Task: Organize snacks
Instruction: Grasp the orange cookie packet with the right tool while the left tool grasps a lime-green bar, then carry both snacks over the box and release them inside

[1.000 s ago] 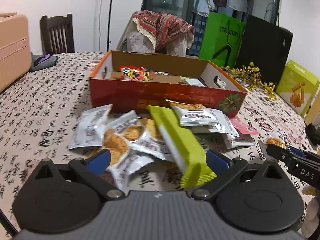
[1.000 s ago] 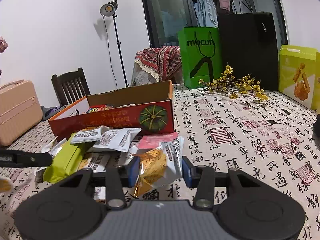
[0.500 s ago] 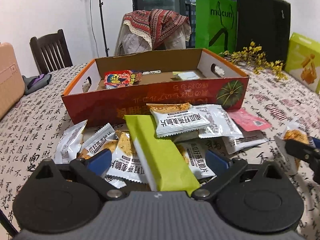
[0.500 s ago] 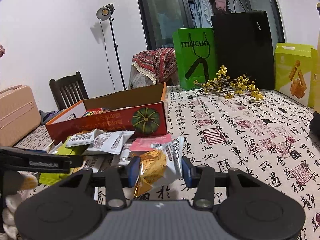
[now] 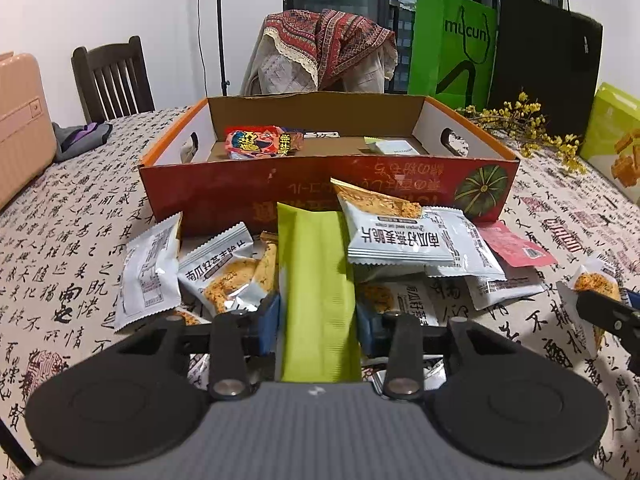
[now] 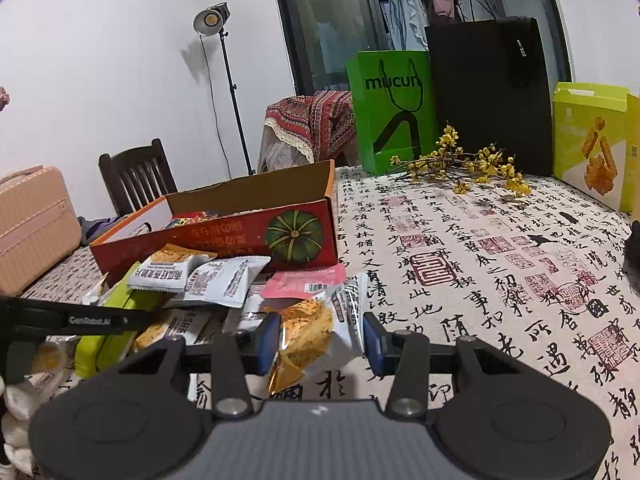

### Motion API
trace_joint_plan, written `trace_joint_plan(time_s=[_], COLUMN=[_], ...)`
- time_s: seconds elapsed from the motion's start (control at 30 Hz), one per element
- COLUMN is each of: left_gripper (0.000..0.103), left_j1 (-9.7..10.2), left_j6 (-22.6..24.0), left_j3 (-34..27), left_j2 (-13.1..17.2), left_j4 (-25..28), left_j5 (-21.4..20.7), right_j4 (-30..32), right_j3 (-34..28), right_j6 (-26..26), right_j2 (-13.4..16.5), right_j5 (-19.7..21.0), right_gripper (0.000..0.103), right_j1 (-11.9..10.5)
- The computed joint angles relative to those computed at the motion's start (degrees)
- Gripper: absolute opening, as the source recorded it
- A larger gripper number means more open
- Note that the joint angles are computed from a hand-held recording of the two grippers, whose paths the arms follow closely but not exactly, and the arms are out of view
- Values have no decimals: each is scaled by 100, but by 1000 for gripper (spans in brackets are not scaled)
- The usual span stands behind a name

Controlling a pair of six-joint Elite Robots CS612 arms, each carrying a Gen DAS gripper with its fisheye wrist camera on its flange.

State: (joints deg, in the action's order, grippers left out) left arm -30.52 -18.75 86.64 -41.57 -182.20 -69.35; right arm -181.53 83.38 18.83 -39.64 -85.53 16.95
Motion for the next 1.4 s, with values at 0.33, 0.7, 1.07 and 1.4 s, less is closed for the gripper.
trace_joint_plan(time_s=[0.33, 0.7, 1.07, 1.4], left_gripper=[39, 39, 39, 39], left_j1=[51, 118, 251, 399], left_j6=[39, 54, 131, 5], left_j3=[227, 509, 492, 3], left_j2=[-124, -286, -416, -337], left_j4=[-502, -1205, -1715, -1600], left_j5=[-114, -202, -509, -735], right_j4=[24, -32, -175, 72], right_j3=[-28, -95, -486, -1410], right_j6=[-73, -209, -327, -408], right_j2=[-23, -68, 15, 394], right_j5=[-79, -250, -366, -331], right_gripper=[43, 43, 43, 43], right_j1=[41, 118, 194, 245])
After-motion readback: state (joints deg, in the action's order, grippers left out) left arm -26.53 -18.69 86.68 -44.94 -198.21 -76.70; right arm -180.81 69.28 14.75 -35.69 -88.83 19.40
